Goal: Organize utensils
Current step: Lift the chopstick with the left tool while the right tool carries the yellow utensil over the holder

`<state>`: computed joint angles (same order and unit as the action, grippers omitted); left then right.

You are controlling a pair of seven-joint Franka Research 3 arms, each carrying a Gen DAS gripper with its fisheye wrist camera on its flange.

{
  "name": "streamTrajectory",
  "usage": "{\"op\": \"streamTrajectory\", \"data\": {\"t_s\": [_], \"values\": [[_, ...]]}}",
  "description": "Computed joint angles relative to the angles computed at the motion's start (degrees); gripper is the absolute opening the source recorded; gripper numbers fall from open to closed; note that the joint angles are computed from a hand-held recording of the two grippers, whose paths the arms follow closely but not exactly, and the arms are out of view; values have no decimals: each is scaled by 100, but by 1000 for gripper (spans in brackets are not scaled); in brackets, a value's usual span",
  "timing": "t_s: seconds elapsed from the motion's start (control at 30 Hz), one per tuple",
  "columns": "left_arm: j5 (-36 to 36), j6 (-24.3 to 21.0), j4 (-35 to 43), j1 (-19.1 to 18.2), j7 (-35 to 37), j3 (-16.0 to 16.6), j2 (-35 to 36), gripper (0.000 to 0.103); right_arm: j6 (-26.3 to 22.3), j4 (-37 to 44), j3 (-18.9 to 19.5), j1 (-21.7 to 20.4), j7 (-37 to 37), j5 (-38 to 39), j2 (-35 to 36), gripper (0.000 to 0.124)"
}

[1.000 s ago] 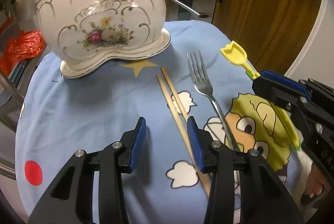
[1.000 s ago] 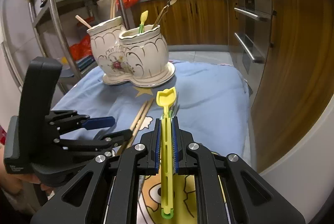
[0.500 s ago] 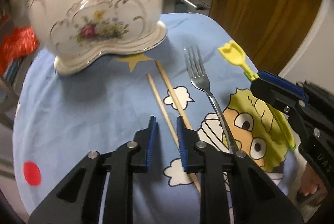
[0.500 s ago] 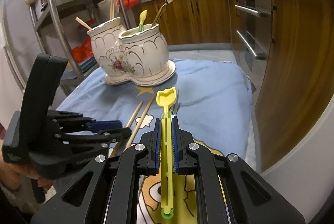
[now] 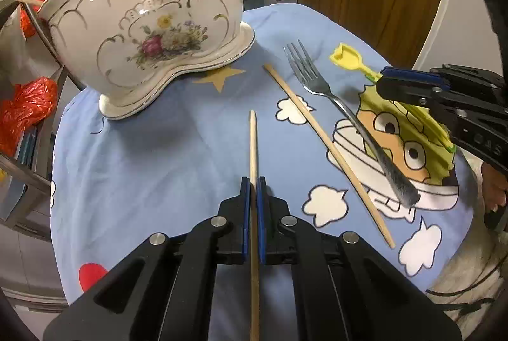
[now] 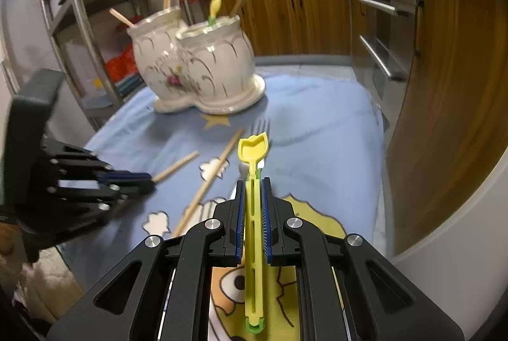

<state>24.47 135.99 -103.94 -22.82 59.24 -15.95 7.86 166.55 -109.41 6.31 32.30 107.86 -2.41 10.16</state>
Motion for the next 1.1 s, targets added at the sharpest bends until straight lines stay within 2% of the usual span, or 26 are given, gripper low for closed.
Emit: {"op": "streamTrajectory", "data": {"t_s": [0.2, 0.23, 0.27, 0.37, 0.5, 0.57, 0.63, 0.73, 0.8, 0.97, 1.1], "values": [[169, 544, -451, 66, -168, 42, -229, 4, 252, -72, 101, -45, -230, 301, -36, 11], [248, 701, -503, -19, -191, 149, -221, 4, 314, -81, 75, -14, -209, 259, -45, 11], [340, 781, -733, 85, -288, 55, -413, 4, 386, -89, 49, 17, -181, 213, -59, 11], [315, 1472, -1127, 212, -366, 80, -693, 4, 529, -34, 95, -9, -274, 357, -52, 11], [817, 2301, -1517, 421, -801, 121, -1096, 4, 771, 164, 168, -41, -468, 619, 24, 11], [1177, 2804, -1654, 613, -1136, 136, -1285, 4, 881, 389, 182, -33, -590, 726, 134, 11], [1940, 3339, -1703, 948, -1880, 76, -1435, 4, 980, 652, 249, -70, -780, 902, 268, 11], [3041, 3766, -1397, 1444, -3061, -71, -1394, 4, 1155, 1128, 325, -94, -1026, 1168, 538, 11], [3686, 3949, -1051, 1630, -3760, -77, -1244, 4, 1202, 1605, 337, -85, -1156, 1289, 820, 11], [5159, 4160, 87, 1565, -5334, 210, -634, 4, 1203, 3094, 725, -287, -1638, 1787, 1762, 11], [5908, 4340, 1114, 1302, -6399, 625, 3, 4, 1047, 4360, 759, -177, -1792, 1977, 2585, 11]]}}
